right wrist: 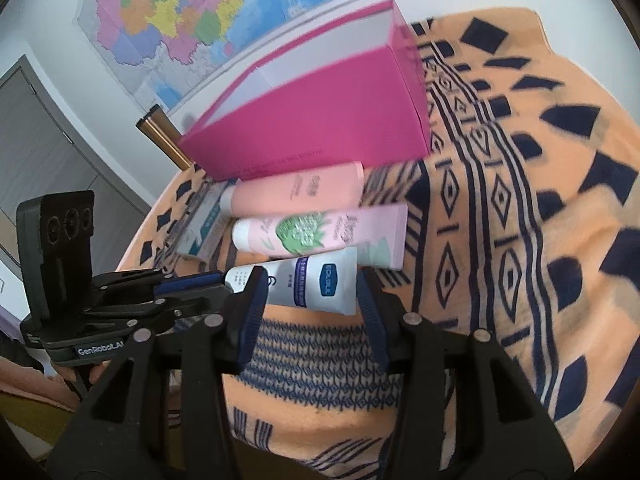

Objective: Organize rigid objects
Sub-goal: 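Lift the white tube with the right gripper and carry it over the box, then lower the white tube into the pink box and open the right gripper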

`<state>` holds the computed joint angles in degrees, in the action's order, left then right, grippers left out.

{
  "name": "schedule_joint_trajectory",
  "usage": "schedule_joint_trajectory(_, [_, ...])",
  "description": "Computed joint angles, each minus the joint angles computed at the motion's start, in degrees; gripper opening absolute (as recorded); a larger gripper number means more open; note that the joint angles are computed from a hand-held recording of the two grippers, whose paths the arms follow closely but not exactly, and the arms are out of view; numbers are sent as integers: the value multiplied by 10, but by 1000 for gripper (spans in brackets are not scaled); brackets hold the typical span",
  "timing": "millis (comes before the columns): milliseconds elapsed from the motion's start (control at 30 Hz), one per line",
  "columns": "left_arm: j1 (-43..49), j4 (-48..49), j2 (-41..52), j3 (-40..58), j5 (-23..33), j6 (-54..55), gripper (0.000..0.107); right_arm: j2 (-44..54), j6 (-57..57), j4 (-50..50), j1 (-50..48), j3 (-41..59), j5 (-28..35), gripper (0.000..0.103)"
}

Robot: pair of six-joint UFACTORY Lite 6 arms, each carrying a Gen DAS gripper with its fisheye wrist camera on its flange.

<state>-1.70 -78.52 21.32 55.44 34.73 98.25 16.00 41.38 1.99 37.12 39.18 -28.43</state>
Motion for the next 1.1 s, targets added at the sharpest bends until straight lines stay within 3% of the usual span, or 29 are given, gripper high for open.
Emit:
schedule_joint_trajectory(367, [-5, 10, -22, 79, 4, -31, 19, -50, -68, -5, -45, 54, 45, 49])
schedule_joint_trajectory(567, [-21, 28, 8, 170, -9, -66, 19, -38, -81, -35, -80, 115, 67, 49])
schedule_joint_trajectory(833, [-39, 74, 85, 300, -27, -139, 19, 21, -9, -147, -136, 220, 95, 49])
schedule_joint_trajectory(1100, [-54, 203, 205, 453, -17, -288, 23, 96, 105, -268, -169, 299, 118, 49])
